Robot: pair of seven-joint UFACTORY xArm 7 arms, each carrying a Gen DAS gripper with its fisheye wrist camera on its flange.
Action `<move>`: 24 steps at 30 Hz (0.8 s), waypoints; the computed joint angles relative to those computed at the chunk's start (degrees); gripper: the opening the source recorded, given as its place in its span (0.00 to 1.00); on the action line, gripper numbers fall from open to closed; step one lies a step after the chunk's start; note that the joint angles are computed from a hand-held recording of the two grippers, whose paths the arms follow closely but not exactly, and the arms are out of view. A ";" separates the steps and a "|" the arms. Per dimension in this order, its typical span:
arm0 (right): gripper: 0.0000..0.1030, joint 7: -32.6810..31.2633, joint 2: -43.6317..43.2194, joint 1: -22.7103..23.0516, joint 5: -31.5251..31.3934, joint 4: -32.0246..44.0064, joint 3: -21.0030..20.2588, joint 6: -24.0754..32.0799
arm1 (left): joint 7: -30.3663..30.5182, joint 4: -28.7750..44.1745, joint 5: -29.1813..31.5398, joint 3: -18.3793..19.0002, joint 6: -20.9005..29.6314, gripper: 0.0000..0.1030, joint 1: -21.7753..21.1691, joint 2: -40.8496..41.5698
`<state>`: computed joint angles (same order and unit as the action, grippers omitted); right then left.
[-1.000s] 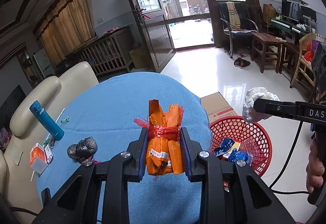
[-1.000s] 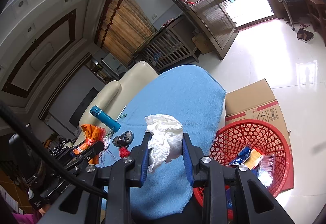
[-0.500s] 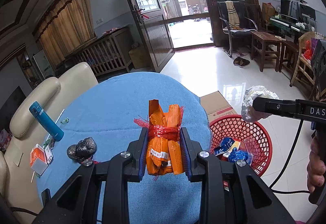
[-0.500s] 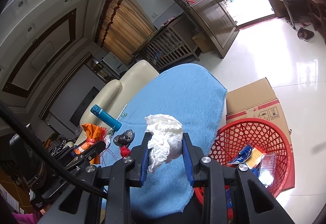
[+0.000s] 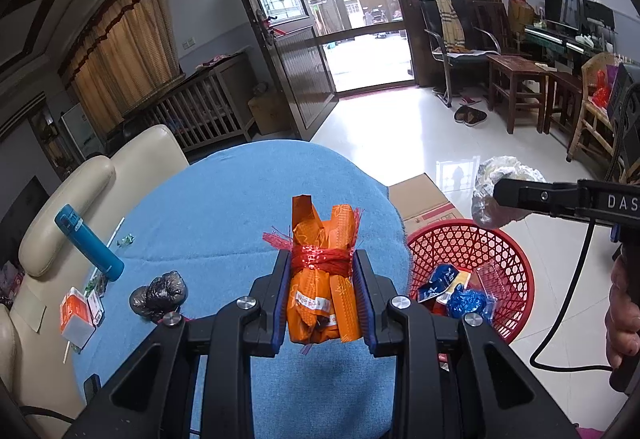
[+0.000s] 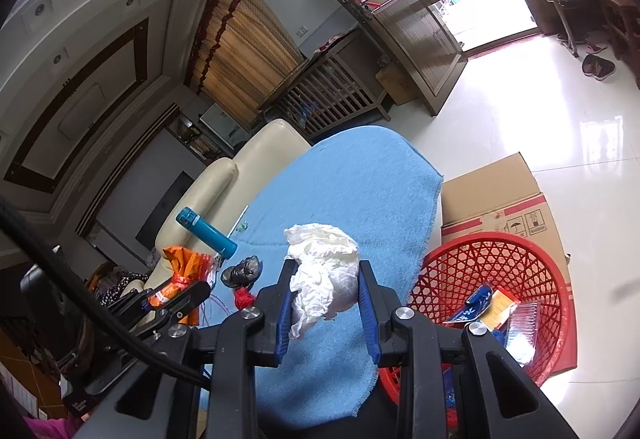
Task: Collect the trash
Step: 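Hold both bags above the red mesh basket with both grippers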
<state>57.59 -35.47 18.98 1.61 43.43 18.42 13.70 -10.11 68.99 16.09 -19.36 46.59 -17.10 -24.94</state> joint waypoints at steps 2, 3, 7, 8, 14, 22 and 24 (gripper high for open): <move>0.30 0.17 -0.43 0.10 0.22 -0.51 -0.26 -0.27 | 0.11 0.23 0.30 -0.21 0.10 0.30 0.01 0.28; 0.30 0.43 -0.66 -0.08 0.20 -0.70 -0.04 -0.33 | 0.17 0.24 0.32 -0.25 0.14 0.30 -0.08 0.34; 0.30 0.55 -0.95 -0.01 0.48 -1.25 -0.47 -0.78 | 0.64 0.41 0.84 -0.56 0.34 0.30 -0.38 0.72; 0.30 0.62 -1.11 -0.03 0.56 -1.51 -0.55 -0.97 | 0.80 0.56 0.88 -0.63 0.47 0.30 -0.51 0.92; 0.31 0.83 -2.05 0.46 1.46 -3.21 -1.29 -2.11 | 1.15 1.61 1.70 -1.19 1.11 0.30 -1.20 2.18; 0.31 0.88 -2.83 0.78 2.33 -4.67 -1.99 -3.06 | 1.71 2.21 2.46 -1.25 1.30 0.30 -2.09 3.43; 0.31 0.84 -2.93 0.95 2.59 -5.03 -2.26 -3.37 | 1.88 2.34 2.54 -1.24 1.43 0.30 -2.37 3.71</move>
<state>58.43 -38.41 19.93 4.20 38.40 16.16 10.33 -8.23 71.33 18.63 -20.60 48.02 -19.47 -21.23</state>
